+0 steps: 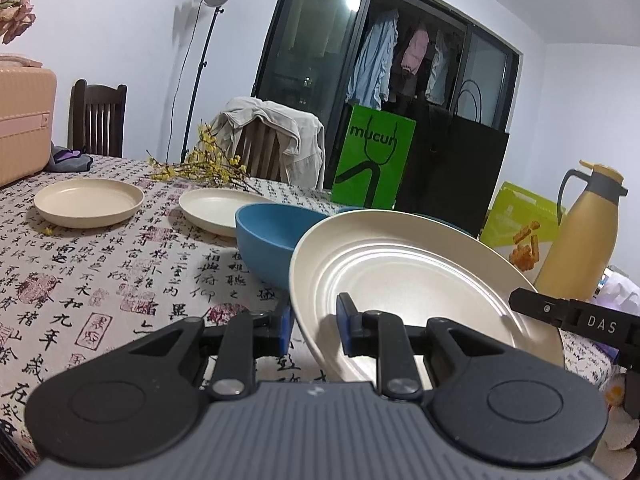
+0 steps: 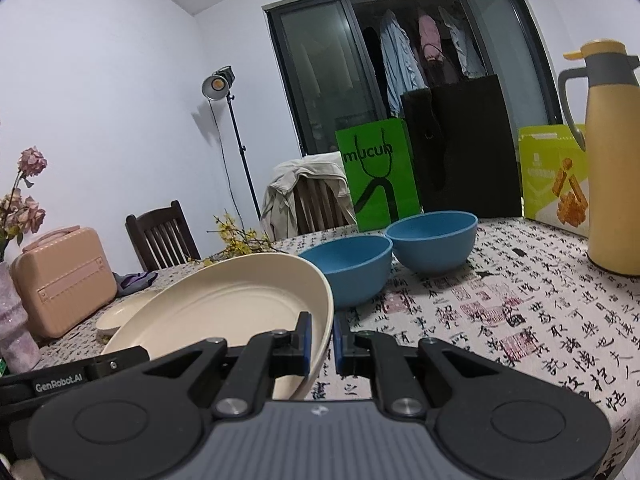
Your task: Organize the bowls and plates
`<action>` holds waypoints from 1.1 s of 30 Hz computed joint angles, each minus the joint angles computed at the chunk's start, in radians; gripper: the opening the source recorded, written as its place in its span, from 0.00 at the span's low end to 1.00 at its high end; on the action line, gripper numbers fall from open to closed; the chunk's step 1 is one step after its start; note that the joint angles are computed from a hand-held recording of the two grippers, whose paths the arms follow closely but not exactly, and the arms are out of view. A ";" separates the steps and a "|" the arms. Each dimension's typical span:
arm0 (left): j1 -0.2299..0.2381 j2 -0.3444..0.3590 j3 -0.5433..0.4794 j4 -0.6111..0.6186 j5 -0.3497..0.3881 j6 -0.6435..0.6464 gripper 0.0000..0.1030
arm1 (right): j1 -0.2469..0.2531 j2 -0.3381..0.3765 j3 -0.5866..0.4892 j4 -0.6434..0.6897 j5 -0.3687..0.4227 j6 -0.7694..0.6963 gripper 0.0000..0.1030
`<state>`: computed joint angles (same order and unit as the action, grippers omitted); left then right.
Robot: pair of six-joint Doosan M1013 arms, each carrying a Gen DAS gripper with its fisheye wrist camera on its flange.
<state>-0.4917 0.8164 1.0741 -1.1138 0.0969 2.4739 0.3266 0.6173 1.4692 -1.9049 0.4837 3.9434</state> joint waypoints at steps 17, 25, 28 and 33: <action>-0.012 0.048 -0.069 0.684 0.072 -0.657 0.22 | -0.019 0.030 -0.019 0.151 -0.032 -0.104 0.11; -0.014 0.070 -0.109 0.794 0.110 -0.769 0.22 | -0.024 0.041 -0.032 0.196 -0.033 -0.146 0.11; -0.016 0.076 -0.118 0.837 0.116 -0.806 0.22 | -0.025 0.043 -0.036 0.216 -0.037 -0.159 0.11; -0.019 0.086 -0.138 0.920 0.133 -0.880 0.22 | -0.031 0.049 -0.044 0.246 -0.052 -0.175 0.11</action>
<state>-0.5104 0.9026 0.9358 -0.1940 0.2297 1.5939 0.2953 0.6666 1.4252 -1.6587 0.4321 3.7680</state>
